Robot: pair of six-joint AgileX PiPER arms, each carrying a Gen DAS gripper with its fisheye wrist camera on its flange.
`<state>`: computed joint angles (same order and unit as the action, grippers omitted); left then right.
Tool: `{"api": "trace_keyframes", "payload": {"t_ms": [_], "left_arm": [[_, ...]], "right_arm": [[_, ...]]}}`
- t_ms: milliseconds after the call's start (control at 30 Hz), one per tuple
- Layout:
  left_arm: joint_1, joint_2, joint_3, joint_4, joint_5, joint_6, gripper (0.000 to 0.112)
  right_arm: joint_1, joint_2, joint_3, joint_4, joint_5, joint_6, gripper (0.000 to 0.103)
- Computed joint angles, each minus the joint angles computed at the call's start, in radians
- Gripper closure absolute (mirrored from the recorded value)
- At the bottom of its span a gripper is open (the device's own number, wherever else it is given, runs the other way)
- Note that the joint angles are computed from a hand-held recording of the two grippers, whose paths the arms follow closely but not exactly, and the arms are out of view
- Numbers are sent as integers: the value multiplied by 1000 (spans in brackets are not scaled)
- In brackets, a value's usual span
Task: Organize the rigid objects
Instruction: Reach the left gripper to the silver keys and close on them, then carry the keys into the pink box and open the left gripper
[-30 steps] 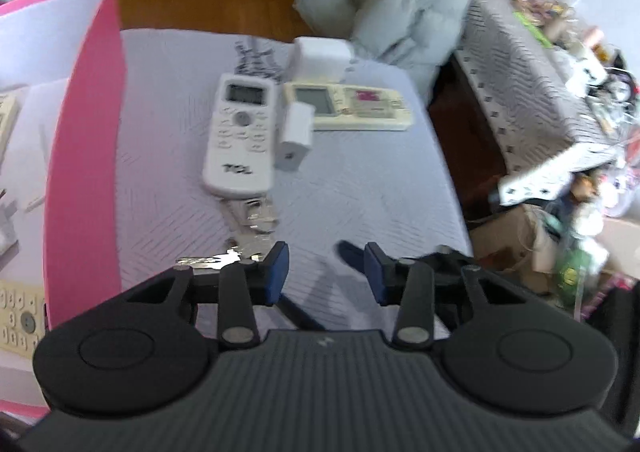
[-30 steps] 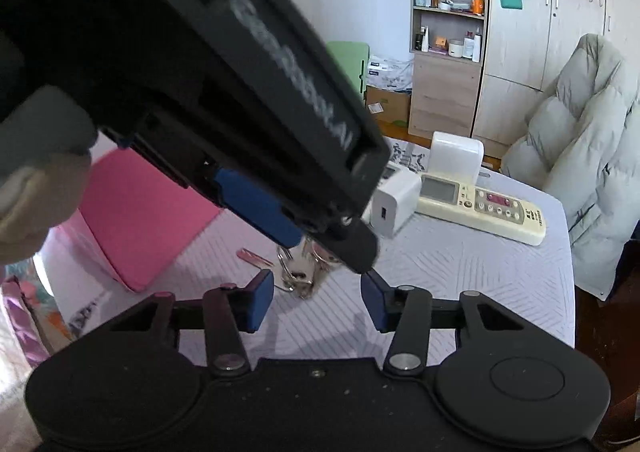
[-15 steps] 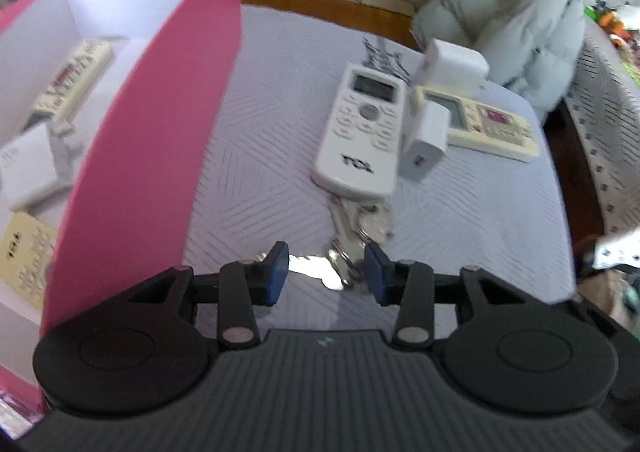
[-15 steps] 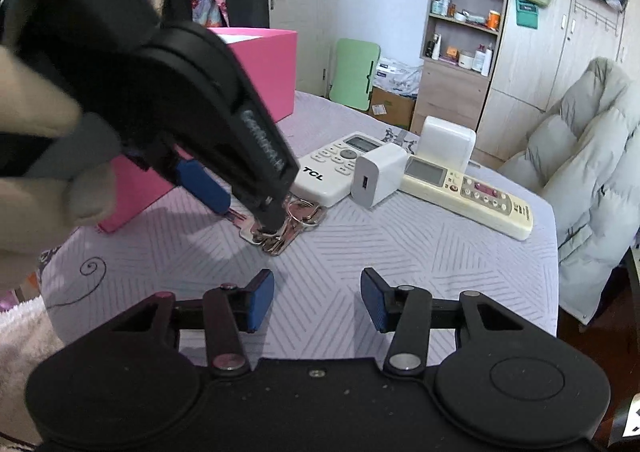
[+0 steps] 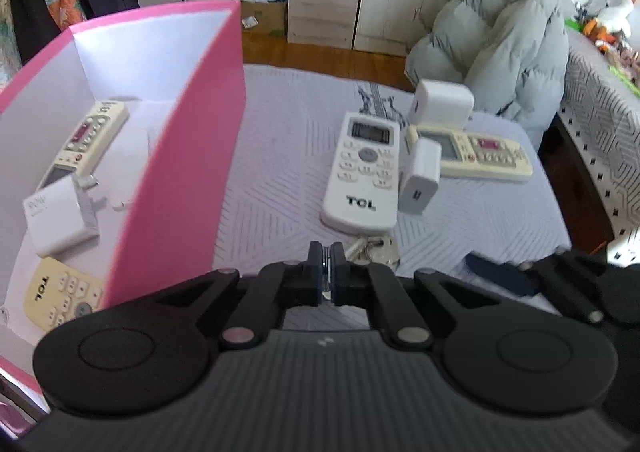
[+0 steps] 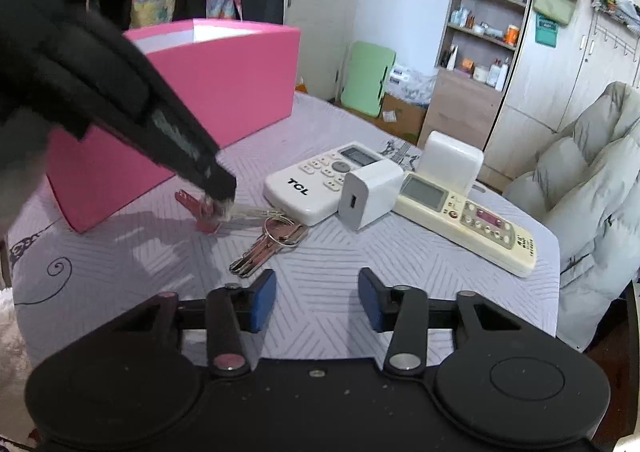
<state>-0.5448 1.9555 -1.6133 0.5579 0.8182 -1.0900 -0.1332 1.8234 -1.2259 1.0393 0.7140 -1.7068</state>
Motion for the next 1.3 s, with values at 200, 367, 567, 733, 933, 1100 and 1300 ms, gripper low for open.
{"api": "trace_keyframes", "payload": {"t_ms": [200, 367, 567, 733, 933, 1100, 1300], "left_arm": [[15, -35, 6, 35, -7, -13, 110], [40, -46, 18, -3, -40, -5, 110], [47, -53, 9, 3, -35, -9, 110], [52, -54, 4, -39, -65, 32, 110], [52, -84, 39, -60, -111, 48, 110], [62, -117, 45, -69, -139, 67, 110], [76, -176, 35, -77, -142, 129, 110]], "right_arm": [[23, 46, -77, -34, 80, 126, 58], [48, 93, -129, -37, 81, 245, 58], [50, 48, -64, 14, 57, 200, 94], [29, 30, -67, 28, 84, 262, 94], [14, 16, -94, 41, 94, 313, 94], [21, -30, -76, 81, 61, 223, 94], [24, -70, -89, 112, 64, 225, 94]]}}
